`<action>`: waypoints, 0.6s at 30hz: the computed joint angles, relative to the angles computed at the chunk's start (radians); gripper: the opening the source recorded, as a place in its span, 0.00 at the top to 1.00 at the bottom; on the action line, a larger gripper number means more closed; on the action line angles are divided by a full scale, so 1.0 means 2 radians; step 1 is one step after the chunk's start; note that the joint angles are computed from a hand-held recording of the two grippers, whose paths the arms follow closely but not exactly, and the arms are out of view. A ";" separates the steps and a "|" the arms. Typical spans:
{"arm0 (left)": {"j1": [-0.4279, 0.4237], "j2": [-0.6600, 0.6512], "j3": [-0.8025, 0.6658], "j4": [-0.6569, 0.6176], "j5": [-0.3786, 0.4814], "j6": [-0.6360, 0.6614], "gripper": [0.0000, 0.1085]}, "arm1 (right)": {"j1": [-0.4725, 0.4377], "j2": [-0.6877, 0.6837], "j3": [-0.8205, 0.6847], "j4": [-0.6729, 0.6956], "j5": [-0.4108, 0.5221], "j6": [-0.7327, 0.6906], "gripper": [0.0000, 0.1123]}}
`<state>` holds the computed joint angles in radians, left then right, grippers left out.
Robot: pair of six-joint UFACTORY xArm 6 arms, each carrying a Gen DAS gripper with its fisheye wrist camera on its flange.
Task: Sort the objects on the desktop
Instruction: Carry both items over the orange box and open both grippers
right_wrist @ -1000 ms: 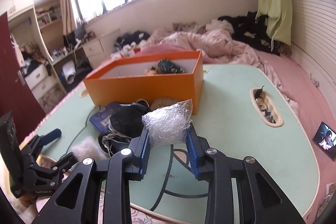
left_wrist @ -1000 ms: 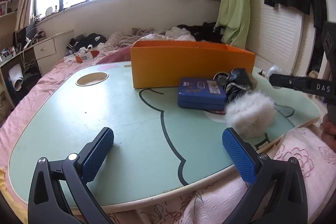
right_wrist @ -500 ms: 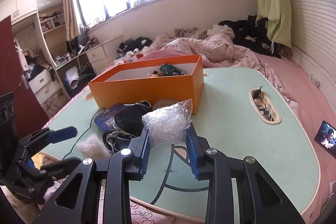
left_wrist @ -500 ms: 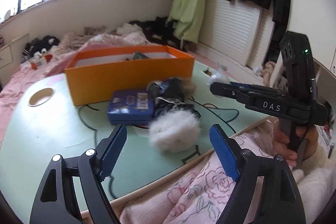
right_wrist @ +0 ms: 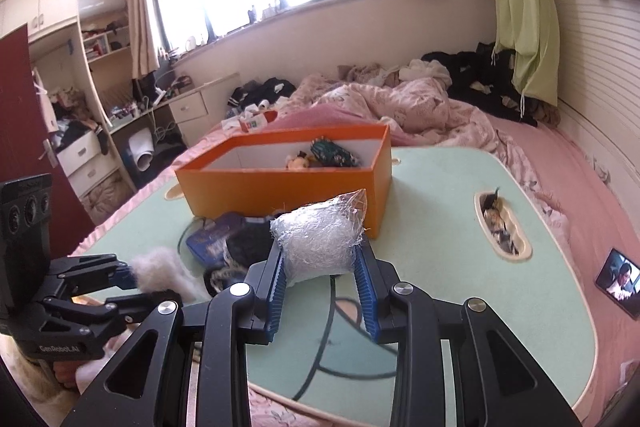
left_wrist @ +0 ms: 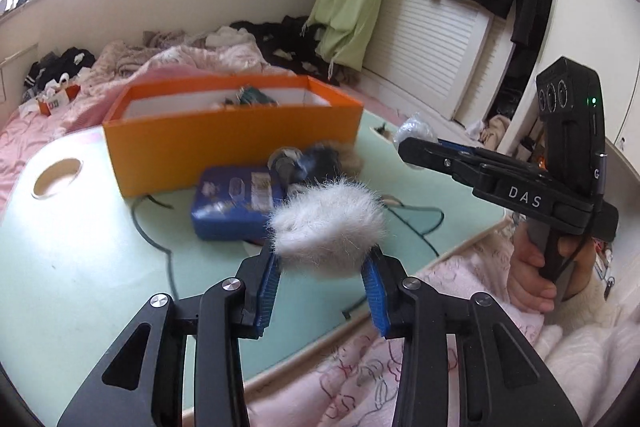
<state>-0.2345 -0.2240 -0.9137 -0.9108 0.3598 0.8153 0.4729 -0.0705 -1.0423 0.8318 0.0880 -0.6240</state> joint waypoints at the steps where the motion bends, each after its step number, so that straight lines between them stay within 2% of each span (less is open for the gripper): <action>1: 0.004 0.003 -0.008 0.001 -0.002 -0.002 0.64 | -0.003 0.005 -0.009 -0.026 0.004 0.026 0.72; 3: 0.015 0.014 -0.035 0.020 -0.006 -0.024 0.64 | -0.016 0.025 -0.042 -0.110 0.028 0.104 0.72; 4: 0.019 0.017 -0.045 0.024 -0.007 -0.029 0.64 | -0.021 0.037 -0.063 -0.126 0.043 0.120 0.72; 8: 0.041 0.060 -0.121 0.041 0.012 -0.052 0.64 | -0.031 0.101 -0.171 -0.149 0.097 0.150 0.72; 12: 0.050 0.132 -0.213 0.082 0.026 -0.103 0.61 | -0.039 0.176 -0.286 -0.181 0.157 0.185 0.71; 13: 0.052 0.149 -0.233 0.096 0.031 -0.122 0.54 | -0.040 0.194 -0.311 -0.198 0.167 0.204 0.70; 14: 0.055 0.176 -0.261 0.120 0.038 -0.151 0.42 | -0.042 0.213 -0.337 -0.215 0.182 0.223 0.69; 15: 0.057 0.193 -0.277 0.145 0.039 -0.175 0.37 | -0.043 0.229 -0.358 -0.225 0.196 0.235 0.62; 16: 0.058 0.203 -0.282 0.173 0.034 -0.203 0.35 | -0.045 0.241 -0.375 -0.234 0.209 0.249 0.50; 18: 0.062 0.215 -0.283 0.230 0.025 -0.270 0.35 | -0.048 0.251 -0.387 -0.266 0.224 0.290 0.43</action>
<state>-0.1108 0.2057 -1.4790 -0.4506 0.4088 0.2759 0.3775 0.4308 -1.8168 0.3003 0.5357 -0.0446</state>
